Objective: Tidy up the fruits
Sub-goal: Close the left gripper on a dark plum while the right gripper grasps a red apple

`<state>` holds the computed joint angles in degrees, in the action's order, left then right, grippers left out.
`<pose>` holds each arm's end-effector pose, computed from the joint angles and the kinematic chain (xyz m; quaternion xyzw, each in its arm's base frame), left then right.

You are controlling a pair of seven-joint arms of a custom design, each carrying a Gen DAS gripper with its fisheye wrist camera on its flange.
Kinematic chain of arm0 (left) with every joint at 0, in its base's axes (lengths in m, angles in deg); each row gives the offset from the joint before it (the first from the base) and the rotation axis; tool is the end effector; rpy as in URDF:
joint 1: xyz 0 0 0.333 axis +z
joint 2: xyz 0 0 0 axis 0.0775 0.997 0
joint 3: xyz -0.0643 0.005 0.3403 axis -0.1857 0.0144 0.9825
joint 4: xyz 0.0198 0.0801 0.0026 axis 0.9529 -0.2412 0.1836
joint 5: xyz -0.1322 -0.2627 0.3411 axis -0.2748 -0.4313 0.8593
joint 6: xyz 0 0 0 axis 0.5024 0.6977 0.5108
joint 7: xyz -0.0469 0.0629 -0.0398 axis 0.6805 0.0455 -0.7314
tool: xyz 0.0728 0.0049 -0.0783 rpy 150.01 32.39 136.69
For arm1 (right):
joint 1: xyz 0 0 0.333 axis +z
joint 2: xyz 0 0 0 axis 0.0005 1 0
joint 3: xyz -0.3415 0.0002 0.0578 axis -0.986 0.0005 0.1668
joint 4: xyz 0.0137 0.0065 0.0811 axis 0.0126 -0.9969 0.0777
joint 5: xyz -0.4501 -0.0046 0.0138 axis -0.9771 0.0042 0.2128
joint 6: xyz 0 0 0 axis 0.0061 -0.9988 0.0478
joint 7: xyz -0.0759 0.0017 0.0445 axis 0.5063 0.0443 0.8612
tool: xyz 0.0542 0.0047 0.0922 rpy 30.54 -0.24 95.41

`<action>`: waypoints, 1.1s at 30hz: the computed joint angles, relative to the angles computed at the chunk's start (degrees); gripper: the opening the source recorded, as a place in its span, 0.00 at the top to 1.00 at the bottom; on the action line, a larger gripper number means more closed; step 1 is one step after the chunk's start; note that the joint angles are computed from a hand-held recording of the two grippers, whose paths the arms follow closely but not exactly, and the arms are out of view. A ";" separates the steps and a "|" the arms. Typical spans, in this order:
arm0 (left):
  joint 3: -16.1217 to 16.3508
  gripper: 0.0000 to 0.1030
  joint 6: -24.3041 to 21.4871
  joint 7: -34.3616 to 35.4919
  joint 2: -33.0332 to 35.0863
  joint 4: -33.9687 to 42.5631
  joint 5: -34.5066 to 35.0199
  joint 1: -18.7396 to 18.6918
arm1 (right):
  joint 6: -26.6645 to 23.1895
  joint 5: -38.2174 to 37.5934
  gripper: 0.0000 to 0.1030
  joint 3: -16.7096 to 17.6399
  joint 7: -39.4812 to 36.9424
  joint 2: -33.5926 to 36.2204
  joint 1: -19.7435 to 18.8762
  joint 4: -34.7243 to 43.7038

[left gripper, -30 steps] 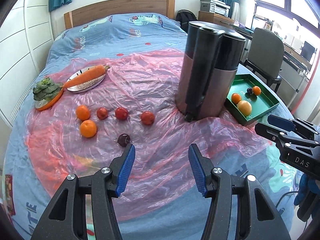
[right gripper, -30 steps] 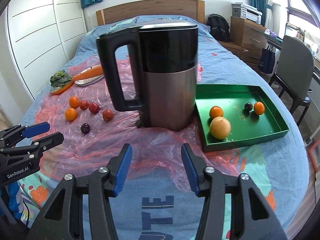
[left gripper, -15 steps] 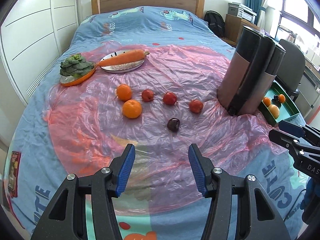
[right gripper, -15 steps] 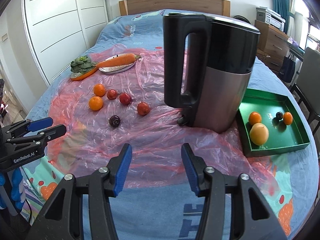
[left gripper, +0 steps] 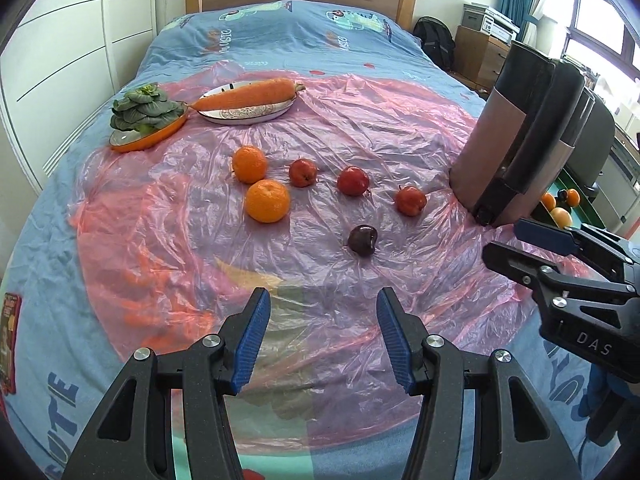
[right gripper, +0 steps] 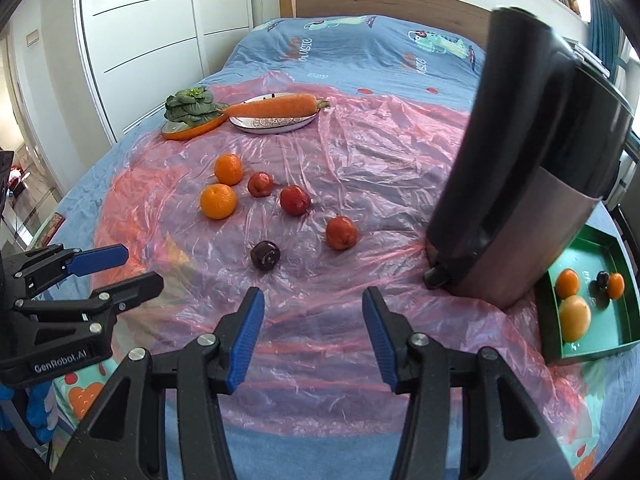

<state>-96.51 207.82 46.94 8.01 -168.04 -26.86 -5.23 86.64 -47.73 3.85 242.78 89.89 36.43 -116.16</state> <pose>0.4691 -0.2811 0.3612 -0.6040 0.7284 -0.2763 0.1680 0.4458 0.4842 0.3929 -0.7585 0.5563 -0.1855 0.2843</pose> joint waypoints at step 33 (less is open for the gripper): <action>-7.43 0.70 7.81 50.88 21.53 12.82 -45.35 3.43 | 1.10 4.17 0.67 -9.07 -4.53 19.63 3.80 17.16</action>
